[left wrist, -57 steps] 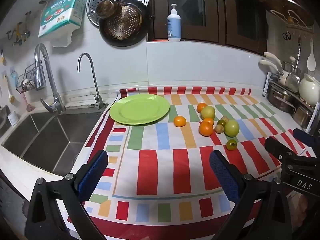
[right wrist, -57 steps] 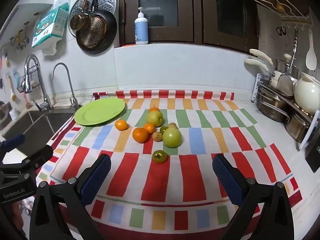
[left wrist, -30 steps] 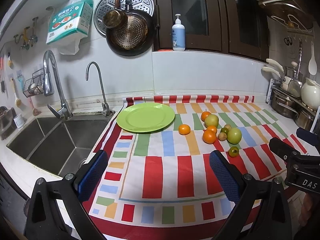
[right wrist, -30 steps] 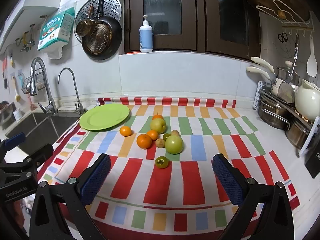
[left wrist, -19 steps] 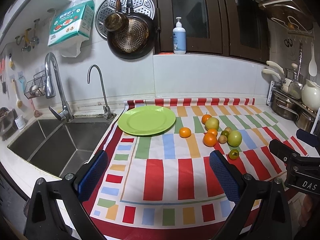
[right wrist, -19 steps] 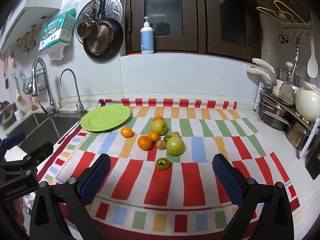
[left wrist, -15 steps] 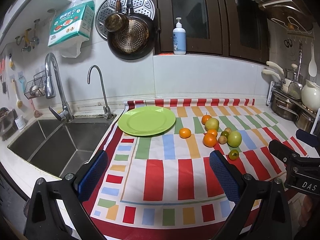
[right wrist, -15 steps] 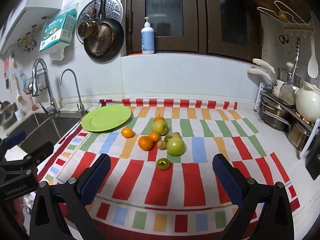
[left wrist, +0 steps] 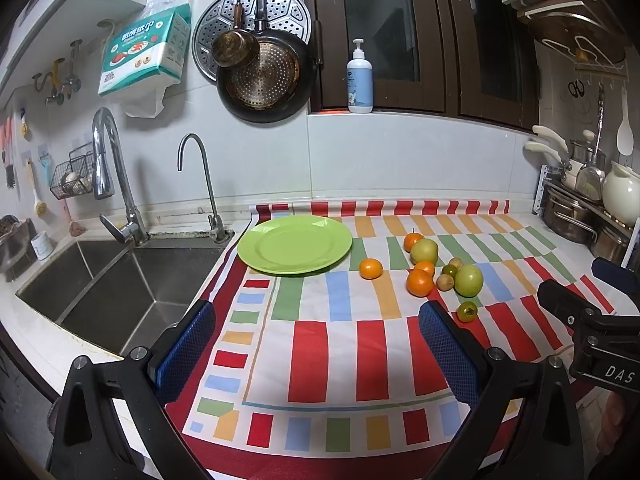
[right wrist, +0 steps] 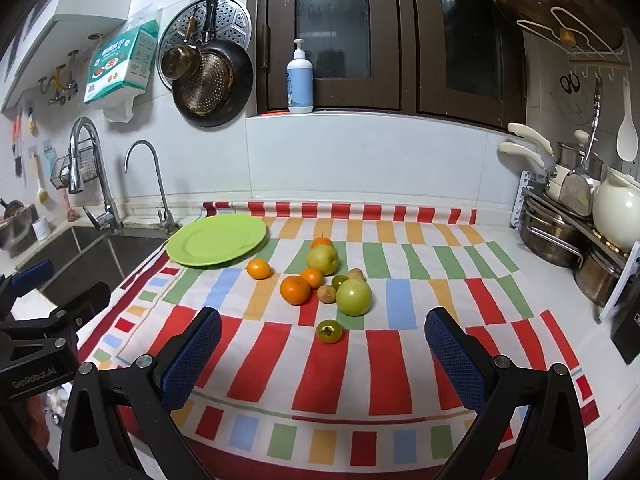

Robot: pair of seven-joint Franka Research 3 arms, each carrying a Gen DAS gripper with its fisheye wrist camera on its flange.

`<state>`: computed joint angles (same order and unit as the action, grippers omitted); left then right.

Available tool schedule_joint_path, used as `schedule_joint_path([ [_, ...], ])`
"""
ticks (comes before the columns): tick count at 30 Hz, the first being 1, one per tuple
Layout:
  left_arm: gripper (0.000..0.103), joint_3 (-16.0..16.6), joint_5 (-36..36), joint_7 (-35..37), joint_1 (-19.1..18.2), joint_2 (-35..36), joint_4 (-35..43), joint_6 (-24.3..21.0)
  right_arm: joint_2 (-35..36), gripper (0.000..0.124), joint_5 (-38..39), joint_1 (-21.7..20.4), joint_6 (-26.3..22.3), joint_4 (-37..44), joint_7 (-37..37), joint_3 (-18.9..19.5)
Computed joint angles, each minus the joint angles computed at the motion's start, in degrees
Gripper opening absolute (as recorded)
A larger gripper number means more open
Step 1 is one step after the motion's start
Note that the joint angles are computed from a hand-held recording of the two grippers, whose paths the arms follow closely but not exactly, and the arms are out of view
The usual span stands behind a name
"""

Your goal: Organize fruits

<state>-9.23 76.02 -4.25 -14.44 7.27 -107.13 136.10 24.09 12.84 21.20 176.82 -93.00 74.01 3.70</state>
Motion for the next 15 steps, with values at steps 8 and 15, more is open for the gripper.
schedule_joint_path([
  [8, 0.103, -0.1, 0.3, -0.2, 0.0, -0.1, -0.1, 0.1, -0.2, 0.103, 0.6, -0.6, 0.3, -0.3, -1.1, 0.7],
  [15, 0.103, -0.1, 0.2, -0.2, -0.1, -0.1, 0.0, 0.1, -0.3, 0.103, 0.8, -0.5, 0.5, -0.4, -1.3, 0.6],
])
